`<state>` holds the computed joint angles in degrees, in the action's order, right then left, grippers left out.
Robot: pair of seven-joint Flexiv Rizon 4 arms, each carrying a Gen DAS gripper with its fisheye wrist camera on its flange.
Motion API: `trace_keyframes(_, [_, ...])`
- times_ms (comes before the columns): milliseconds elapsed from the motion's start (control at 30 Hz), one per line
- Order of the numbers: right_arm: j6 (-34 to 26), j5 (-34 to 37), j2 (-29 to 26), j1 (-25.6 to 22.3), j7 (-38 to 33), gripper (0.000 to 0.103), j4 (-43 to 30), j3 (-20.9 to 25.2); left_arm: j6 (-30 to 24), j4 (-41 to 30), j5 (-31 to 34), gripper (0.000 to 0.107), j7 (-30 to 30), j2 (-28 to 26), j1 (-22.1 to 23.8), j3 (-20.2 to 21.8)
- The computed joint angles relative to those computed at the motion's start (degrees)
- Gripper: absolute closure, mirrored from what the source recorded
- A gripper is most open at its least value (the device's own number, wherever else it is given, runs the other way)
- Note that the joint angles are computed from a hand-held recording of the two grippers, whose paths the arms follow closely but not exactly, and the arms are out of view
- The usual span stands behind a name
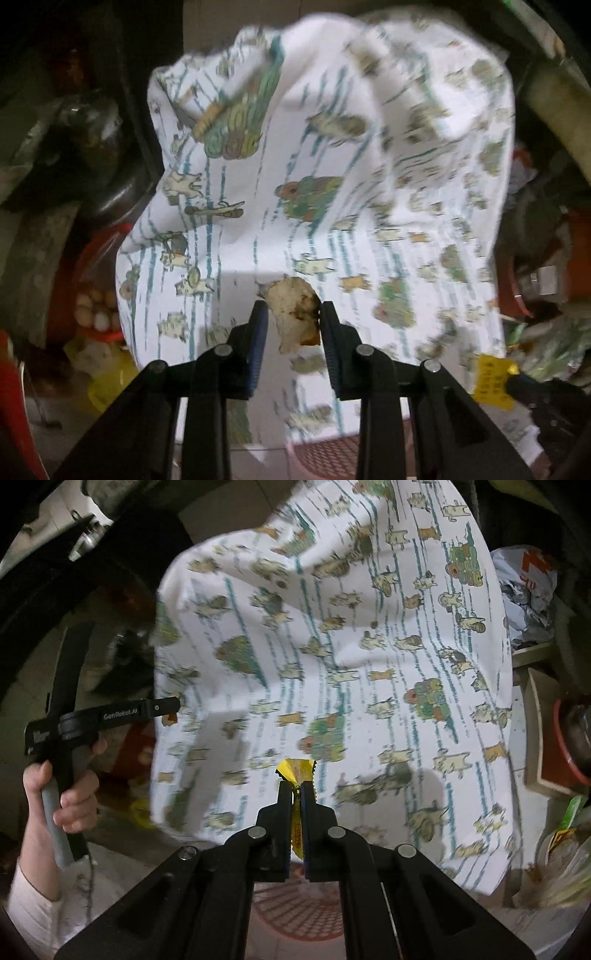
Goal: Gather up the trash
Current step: 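Carry the packet and scrap over the pink basket and open both tools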
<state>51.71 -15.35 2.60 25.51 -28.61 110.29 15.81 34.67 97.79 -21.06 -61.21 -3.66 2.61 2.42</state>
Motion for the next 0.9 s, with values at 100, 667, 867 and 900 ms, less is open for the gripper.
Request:
trace_keyframes(100, [2.16,1.59,1.25,0.53,1.5,0.098,0.74,0.82,-0.76,2.96,-2.14,0.08,-0.34,3.47,-0.63,0.34])
trace_keyframes(667, [5.58,21.63,-1.86,3.25,2.81,0.098,7.93,1.86,-8.23,18.34,0.2,0.08,-6.07,10.71,-3.29,1.03])
trace_keyframes(867, [4.97,23.89,-4.82,3.38,2.0,0.098,9.13,1.99,-9.12,19.48,5.97,0.08,-8.91,7.59,-4.01,-0.37])
trace_keyframes(900, [5.31,23.74,-5.41,3.4,2.18,0.098,9.3,1.95,-8.92,19.68,6.65,0.08,-9.17,7.15,-4.14,-0.49])
